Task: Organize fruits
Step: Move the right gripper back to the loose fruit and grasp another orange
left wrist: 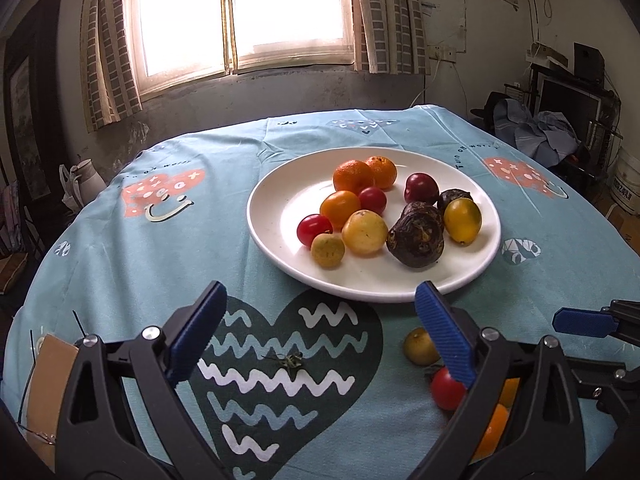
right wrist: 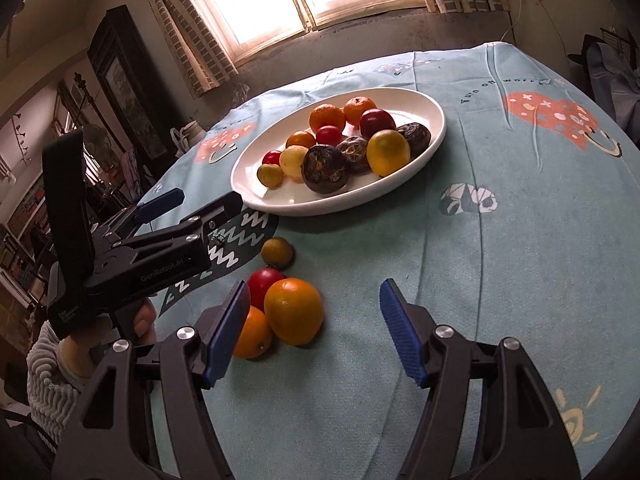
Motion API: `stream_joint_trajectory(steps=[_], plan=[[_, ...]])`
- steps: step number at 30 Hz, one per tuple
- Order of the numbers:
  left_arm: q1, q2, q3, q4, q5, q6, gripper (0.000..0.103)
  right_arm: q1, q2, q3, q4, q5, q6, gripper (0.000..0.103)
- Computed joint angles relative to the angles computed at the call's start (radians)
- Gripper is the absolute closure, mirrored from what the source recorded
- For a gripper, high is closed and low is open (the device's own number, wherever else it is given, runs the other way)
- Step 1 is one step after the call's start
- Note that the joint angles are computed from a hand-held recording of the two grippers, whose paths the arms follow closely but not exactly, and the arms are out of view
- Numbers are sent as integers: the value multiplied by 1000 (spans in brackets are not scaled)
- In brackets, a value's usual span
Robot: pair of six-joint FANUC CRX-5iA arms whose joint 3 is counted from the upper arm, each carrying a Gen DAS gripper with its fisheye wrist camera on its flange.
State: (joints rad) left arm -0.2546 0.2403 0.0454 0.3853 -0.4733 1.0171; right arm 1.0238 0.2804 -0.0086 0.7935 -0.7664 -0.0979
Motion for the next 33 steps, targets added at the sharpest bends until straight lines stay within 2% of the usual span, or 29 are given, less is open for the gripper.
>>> stream_joint_trajectory(steps=[6,13,17,22,24,28,33], plan=[[-3,-2,-2,-12,10,8,6,0,3,9,-43,13,39,35],[-3,-2,-1,-17,9,9,6,-11,30,82,-201,-31,142,35],[-3,-1,2,-23,6,13,6,-7,33,89,-198,-55,149,35],[-3,-1,1,-23,6,13,6,7,13,38,-48,-140,-13,35],[-4,-1,2,-24,6,13,6,4,-1,16,-32,-109,-29,35],[-4,0,2,-29,6,15,6,2,22,61,-102,-86,92,35],[-5,0,2,-28,8,11,6,-14,35,96,-195,-83,147,40]])
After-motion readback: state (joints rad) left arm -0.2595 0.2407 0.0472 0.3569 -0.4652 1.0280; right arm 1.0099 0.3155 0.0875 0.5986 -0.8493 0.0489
